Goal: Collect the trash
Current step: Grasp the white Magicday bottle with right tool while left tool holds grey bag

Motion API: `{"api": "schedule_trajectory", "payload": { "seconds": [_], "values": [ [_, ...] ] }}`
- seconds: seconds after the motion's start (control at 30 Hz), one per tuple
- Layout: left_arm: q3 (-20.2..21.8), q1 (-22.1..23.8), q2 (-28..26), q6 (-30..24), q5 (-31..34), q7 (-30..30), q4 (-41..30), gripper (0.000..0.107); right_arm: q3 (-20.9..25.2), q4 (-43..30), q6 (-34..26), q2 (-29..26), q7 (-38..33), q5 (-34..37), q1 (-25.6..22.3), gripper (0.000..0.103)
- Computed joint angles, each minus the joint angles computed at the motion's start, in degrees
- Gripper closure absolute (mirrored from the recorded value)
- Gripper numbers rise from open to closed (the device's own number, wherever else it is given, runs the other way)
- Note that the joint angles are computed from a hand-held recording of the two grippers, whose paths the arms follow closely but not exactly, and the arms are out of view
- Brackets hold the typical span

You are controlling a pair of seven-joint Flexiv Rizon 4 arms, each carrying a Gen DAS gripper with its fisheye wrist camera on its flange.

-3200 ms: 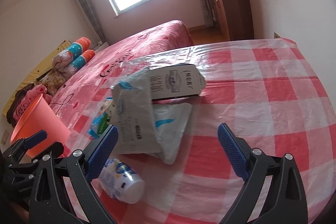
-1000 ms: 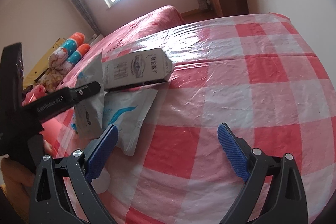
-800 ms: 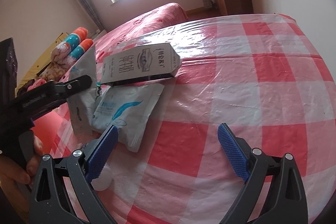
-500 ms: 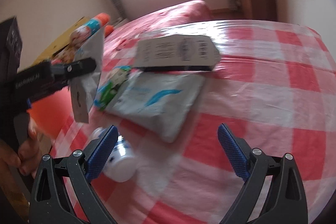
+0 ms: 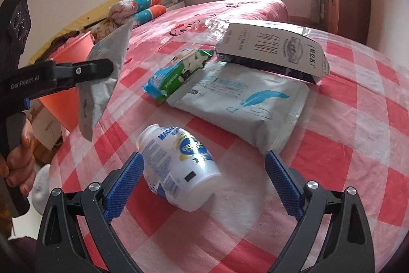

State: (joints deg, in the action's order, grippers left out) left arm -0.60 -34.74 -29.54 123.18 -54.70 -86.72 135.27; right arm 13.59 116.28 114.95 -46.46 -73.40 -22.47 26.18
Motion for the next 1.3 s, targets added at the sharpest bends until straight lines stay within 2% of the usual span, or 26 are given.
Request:
{"api": "schedule_trajectory", "payload": {
  "seconds": [0.07, 0.2, 0.27, 0.43, 0.6, 0.73, 0.87, 1.0, 1.3],
  "values": [
    [-0.37, 0.81, 0.45, 0.31, 1.54, -1.45, 1.44, 0.053, -0.87, 0.19, -0.17, 0.27, -0.56, 0.46, 1.1, 0.008],
    [-0.3, 1.58, 1.19, 0.32, 4.08, -3.21, 3.21, 0.053, -6.2, 0.89, -0.53, 1.63, -3.56, 4.94, 7.99, 0.009],
    [-0.18, 1.69, 1.3, 0.4, 4.94, -3.75, 3.86, 0.053, -9.26, 1.13, -1.06, 2.22, -5.35, 7.86, 12.0, 0.012],
    [-0.52, 3.87, 1.65, 0.56, 10.01, -7.25, 5.51, 0.053, -14.08, 0.61, -3.56, 2.48, -8.37, 12.97, 18.53, 0.018],
    [-0.02, 4.73, 1.67, 0.84, 14.06, -9.54, 6.35, 0.053, -15.78, 0.06, -4.33, 2.19, -10.04, 15.33, 20.83, 0.019],
    [0.2, 5.21, 1.4, 1.12, 16.45, -10.01, 6.68, 0.053, -18.93, 0.02, -4.91, 2.05, -11.33, 17.73, 24.65, 0.023],
    [-0.52, 7.78, 1.2, 1.42, 21.19, -12.35, 7.25, 0.053, -21.27, -0.13, -5.54, 1.82, -12.15, 19.35, 27.35, 0.028],
    [-1.12, 10.38, 0.85, 1.98, 26.18, -14.96, 7.79, 0.053, -20.79, -0.35, -5.51, 1.65, -12.56, 19.39, 27.09, 0.035],
    [-2.05, 14.83, -0.56, 4.86, 35.29, -19.66, 8.7, 0.053, -26.09, -0.1, -4.76, 0.85, -13.76, 23.69, 33.3, 0.036]
  ]
}}
